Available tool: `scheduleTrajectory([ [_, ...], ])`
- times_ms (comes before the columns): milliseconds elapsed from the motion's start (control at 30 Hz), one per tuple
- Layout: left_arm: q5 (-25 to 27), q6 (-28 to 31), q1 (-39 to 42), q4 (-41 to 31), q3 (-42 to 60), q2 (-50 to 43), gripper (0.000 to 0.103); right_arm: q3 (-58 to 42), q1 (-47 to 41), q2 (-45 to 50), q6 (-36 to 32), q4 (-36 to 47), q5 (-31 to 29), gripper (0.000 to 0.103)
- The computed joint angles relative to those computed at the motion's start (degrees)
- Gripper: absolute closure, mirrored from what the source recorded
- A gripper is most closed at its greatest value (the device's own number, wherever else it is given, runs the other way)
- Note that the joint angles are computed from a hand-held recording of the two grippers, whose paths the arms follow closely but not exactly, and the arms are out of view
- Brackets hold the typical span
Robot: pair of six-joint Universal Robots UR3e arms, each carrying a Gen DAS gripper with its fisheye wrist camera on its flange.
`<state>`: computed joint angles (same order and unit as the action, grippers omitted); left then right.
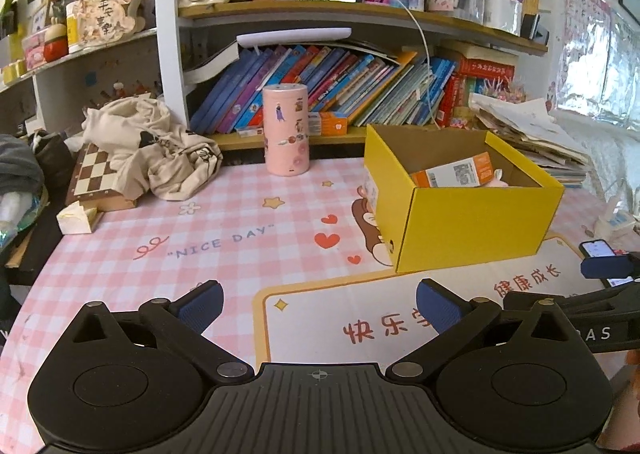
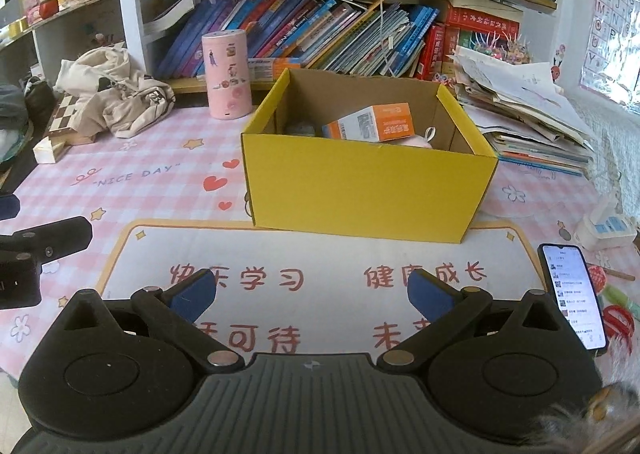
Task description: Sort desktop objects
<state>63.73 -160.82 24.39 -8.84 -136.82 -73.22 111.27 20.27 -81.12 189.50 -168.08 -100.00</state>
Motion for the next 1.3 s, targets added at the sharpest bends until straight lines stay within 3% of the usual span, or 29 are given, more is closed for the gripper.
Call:
scheduleTrajectory([
  [500, -5.51, 4.95, 5.36, -5.62, -1.83, 4.42, 0.000, -0.70, 3.67, 0.31, 3.24, 1.84, -3.23, 0.000],
  [600, -6.14, 5.65, 5.98, -6.43, -1.86, 4.83, 0.000, 1.24, 0.59, -0.73, 0.14, 0.28, -0.10, 0.000],
  [667, -4.12, 3.41, 3.91, -4.54, -2.42, 4.74, 0.000, 1.02, 0.94, -0.63, 0.46, 0.48, -0.47, 0.000],
  [1300, -4.47, 3.40, 4.65, -5.99, -1.95, 4.99, 0.000, -0.03, 1.83, 0.03, 1.65, 1.83, -1.51, 0.000],
])
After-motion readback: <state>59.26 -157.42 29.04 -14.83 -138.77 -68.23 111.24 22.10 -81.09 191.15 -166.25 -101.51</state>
